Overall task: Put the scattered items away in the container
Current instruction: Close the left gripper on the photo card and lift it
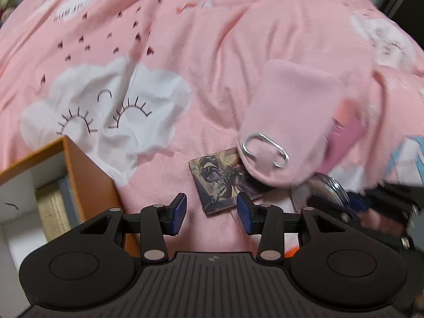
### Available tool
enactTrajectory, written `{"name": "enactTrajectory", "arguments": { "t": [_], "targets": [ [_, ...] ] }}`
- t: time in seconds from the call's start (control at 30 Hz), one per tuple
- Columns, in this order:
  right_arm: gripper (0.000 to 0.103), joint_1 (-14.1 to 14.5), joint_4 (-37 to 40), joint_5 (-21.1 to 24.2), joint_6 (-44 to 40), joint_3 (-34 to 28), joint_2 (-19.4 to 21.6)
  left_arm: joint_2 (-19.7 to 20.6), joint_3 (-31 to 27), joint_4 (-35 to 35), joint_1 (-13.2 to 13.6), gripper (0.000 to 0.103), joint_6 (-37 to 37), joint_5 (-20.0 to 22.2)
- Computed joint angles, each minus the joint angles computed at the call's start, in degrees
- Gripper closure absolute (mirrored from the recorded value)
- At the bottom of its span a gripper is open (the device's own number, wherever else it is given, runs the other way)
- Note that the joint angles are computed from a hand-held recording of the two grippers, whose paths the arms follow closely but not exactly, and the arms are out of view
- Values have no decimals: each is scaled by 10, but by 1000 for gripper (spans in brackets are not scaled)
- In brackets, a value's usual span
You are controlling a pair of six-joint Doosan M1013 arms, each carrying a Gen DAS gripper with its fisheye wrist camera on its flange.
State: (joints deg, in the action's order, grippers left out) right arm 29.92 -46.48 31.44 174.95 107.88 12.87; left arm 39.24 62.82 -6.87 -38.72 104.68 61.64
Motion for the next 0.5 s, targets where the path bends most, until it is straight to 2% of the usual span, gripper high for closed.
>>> {"name": "enactTrajectory", "arguments": {
  "t": [0.2,0.23,0.27,0.5],
  "targets": [
    [88,-1,-9,-9,12,4,-1,29,-32,20,-2,49,-70,24],
    [88,-1,-10,-10,14,5,-1,31,-33,16,-1,44,-74,26],
    [88,-1,-11,-11,16,5,-1,32,-33,10,0,39,-78,27],
    [87,-3,-7,-18,23,5,0,51,-51,-62,16,30,-96,60]
  ]
}}
